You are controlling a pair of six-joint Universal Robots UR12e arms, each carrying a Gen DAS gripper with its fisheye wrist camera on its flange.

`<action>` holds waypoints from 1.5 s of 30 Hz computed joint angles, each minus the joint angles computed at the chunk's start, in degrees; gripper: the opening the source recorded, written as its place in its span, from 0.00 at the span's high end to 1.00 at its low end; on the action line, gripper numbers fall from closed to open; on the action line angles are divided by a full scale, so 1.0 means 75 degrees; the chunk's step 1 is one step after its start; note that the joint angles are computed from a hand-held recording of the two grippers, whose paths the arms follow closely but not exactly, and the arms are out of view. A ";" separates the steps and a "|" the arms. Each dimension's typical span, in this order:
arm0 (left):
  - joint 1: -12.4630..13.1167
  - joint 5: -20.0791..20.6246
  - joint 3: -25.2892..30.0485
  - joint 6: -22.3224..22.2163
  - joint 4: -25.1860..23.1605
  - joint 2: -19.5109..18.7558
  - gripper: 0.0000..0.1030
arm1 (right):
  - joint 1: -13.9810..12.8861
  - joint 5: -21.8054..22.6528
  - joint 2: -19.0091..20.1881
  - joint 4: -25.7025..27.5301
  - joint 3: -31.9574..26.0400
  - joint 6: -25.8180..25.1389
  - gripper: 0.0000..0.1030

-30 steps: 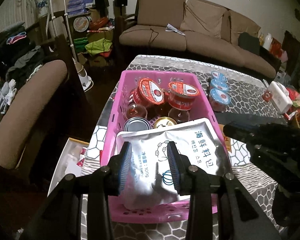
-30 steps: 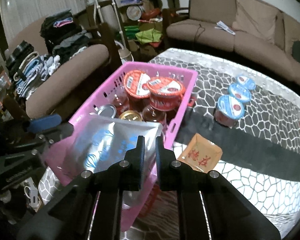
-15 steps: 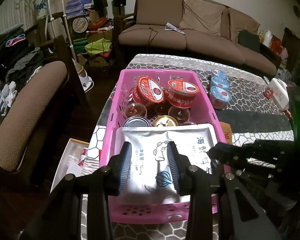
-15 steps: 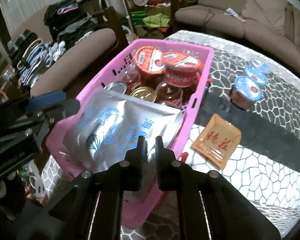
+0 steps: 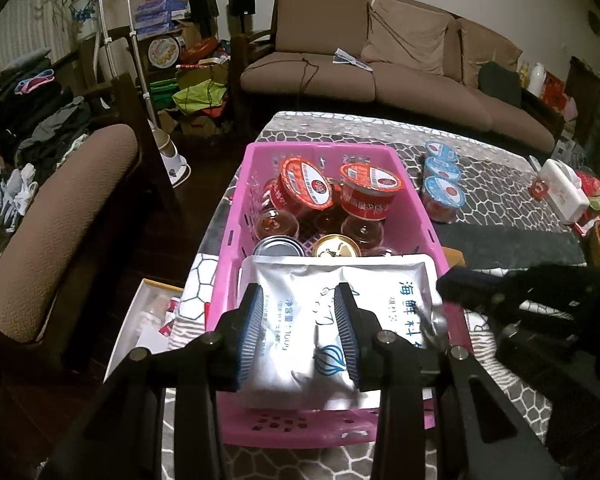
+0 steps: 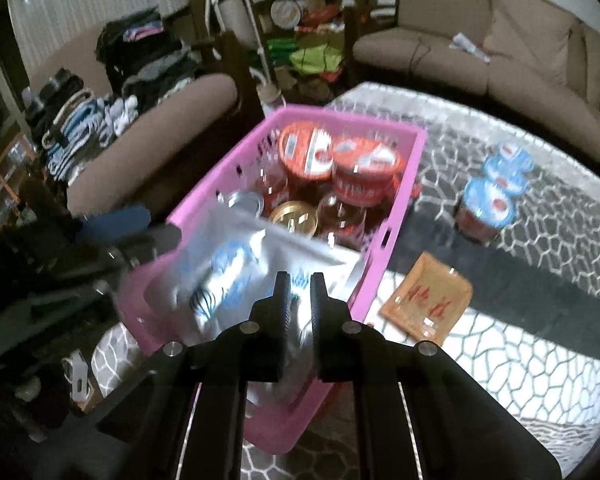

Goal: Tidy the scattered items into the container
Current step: 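Pinch the silver pouch edge with the left tool and press it flat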

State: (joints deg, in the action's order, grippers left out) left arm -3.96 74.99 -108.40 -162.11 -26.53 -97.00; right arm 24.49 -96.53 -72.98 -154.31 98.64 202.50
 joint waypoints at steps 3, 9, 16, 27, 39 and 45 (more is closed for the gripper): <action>0.0007 -0.0015 -0.0009 0.0010 0.0021 0.0003 0.64 | 0.0021 -0.0112 -0.0007 -0.0085 -0.0053 -0.0062 0.91; 0.0012 -0.0041 -0.0038 0.0030 0.0049 0.0013 0.64 | 0.0050 -0.0167 0.0042 -0.0216 -0.0070 -0.0078 0.91; 0.0039 -0.0140 -0.0023 -0.0110 -0.0066 -0.0025 0.64 | 0.0033 -0.0084 0.0107 -0.0259 -0.0015 -0.0041 0.91; -0.0088 0.0174 0.0010 0.0009 -0.0182 -0.0107 0.64 | -0.0057 0.0060 0.0156 -0.0238 0.0049 0.0038 0.91; -0.0185 0.0356 0.0074 0.0137 -0.0181 -0.0220 0.64 | -0.0128 0.0210 0.0284 -0.0284 -0.0011 0.0100 0.91; -0.0114 0.0249 0.0053 0.0089 -0.0267 -0.0291 0.64 | -0.0109 0.0241 0.0341 -0.0162 -0.0049 0.0094 0.90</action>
